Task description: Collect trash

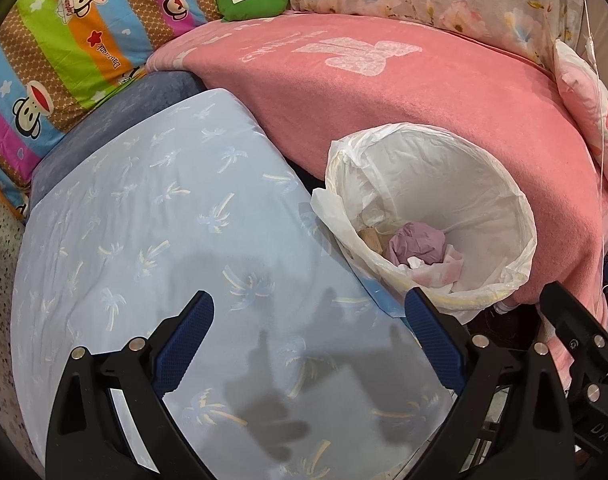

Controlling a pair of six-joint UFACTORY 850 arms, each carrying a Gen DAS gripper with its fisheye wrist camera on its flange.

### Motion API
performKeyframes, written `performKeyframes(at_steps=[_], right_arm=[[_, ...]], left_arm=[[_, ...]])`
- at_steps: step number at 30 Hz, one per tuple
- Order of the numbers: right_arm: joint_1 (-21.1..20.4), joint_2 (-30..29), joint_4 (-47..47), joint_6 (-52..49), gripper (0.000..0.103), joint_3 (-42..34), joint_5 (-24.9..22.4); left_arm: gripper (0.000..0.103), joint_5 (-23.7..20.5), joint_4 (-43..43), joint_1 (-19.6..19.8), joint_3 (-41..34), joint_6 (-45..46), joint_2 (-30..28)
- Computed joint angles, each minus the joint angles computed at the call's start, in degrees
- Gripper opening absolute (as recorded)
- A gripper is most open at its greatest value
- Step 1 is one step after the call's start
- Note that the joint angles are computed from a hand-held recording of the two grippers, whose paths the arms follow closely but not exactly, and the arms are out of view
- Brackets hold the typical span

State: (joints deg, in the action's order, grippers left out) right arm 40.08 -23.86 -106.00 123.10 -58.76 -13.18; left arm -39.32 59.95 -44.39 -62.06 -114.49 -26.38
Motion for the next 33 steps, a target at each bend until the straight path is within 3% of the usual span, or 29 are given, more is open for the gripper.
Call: performKeyframes(at_steps=[33], right_arm=[[0.15,-0.04,0.05,0.06,0.098,-0.33,-0.32]], left_arm=[[0.092,0.34,0.07,0.01,0.98,-0.75,0.68]])
